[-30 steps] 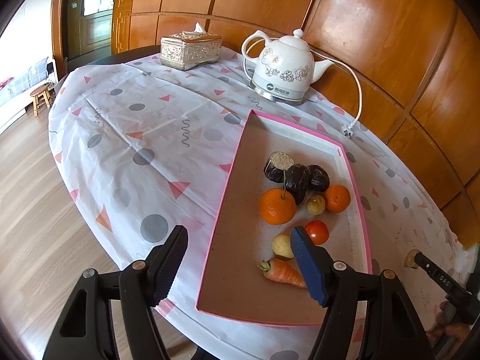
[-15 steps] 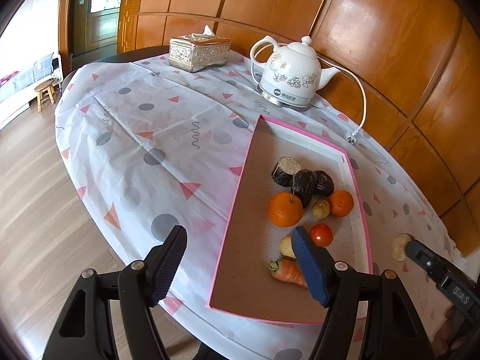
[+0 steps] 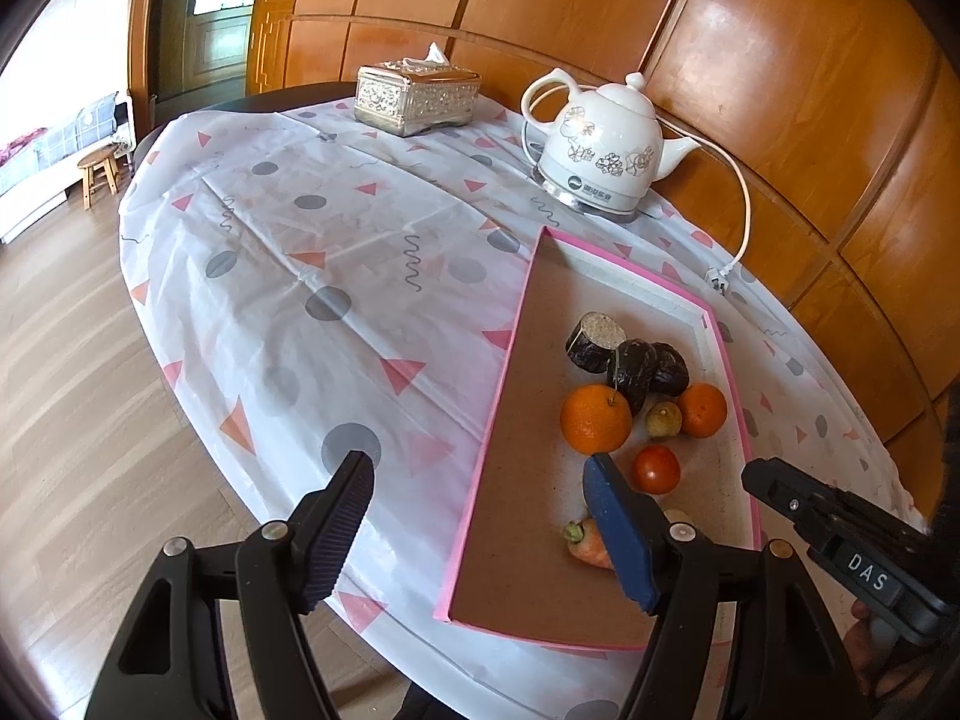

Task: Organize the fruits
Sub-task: 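Carry the log slice into the tray beside the carrot and open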

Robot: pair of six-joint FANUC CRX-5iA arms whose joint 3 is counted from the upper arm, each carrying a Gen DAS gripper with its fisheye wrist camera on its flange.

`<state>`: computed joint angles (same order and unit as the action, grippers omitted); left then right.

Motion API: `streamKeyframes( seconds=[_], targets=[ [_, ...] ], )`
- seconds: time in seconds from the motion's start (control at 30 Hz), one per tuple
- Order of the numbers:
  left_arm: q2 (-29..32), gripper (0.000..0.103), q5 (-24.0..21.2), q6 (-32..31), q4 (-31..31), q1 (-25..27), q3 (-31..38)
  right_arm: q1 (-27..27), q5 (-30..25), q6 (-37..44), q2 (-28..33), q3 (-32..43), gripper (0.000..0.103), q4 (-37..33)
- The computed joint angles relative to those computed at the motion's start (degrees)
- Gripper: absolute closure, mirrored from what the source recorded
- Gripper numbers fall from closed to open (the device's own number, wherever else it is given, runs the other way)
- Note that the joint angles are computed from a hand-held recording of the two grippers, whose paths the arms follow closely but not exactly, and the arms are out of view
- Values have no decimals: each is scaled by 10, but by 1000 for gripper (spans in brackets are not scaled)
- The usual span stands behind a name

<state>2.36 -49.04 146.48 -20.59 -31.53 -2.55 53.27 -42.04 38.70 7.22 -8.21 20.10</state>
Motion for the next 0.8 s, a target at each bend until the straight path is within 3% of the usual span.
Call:
streamKeyframes(
  seconds=[0.3, 0.4, 0.67, 0.8],
  targets=[
    [3, 30, -11, 8, -16, -11, 11, 19, 0, -51, -23, -40, 77, 46],
    [4, 22, -19, 19, -34, -20, 18, 29, -7, -88, -30, -57, 73, 85],
    [5, 18, -32, 37, -91, -50, 40, 56, -35, -205, -49, -105, 66, 204],
    [4, 8, -34, 44, -120, -67, 49, 66, -61, -271, -58, -128, 63, 264]
  ],
)
